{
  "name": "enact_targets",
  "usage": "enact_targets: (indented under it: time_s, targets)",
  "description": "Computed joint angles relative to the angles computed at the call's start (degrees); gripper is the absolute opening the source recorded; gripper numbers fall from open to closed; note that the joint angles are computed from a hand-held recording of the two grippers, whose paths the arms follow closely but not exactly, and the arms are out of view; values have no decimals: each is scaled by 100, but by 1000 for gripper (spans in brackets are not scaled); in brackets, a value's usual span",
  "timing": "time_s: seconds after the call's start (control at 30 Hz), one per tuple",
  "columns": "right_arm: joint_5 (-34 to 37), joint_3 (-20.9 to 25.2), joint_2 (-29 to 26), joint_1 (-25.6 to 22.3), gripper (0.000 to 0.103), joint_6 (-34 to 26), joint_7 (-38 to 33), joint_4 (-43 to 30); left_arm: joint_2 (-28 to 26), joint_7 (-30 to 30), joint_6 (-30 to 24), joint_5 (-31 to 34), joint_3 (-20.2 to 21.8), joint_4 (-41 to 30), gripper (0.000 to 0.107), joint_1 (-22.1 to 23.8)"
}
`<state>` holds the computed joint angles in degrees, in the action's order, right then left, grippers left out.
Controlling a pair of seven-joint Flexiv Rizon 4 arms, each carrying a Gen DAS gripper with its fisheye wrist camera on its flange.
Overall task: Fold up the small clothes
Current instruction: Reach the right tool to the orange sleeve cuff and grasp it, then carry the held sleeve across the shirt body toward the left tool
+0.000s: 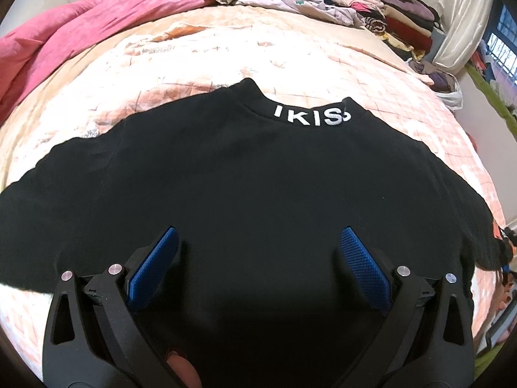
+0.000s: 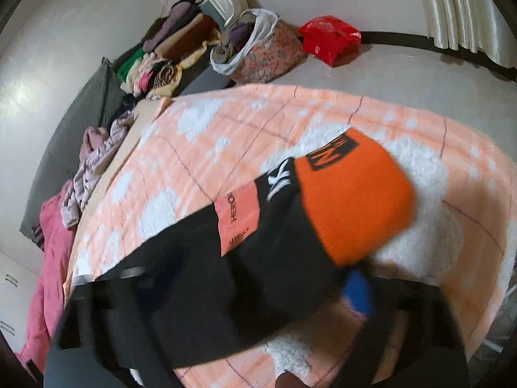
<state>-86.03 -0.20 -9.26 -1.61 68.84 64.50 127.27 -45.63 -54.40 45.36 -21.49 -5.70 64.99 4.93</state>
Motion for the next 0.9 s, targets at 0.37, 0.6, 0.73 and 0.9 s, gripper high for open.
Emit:
enact_targets:
  time_s: [0.37,0.6,0.73,0.9]
  targets:
    - [-511,163,70,196,15,-337,-623,-438,358,328,217,-369,-169,467,94,159]
    - [-670,148,-255,486,10,-75,-1145,-1199,398,352,5,-543,-165,430,94,254]
    - [-769,123,-519,661,10,142,-1409,-1711,359,277,-82,-624,-145,313,94,321]
    - [-724,75,-873,899,9,441,-1799,-2312,360,227,46,-602,-90,272,94,355]
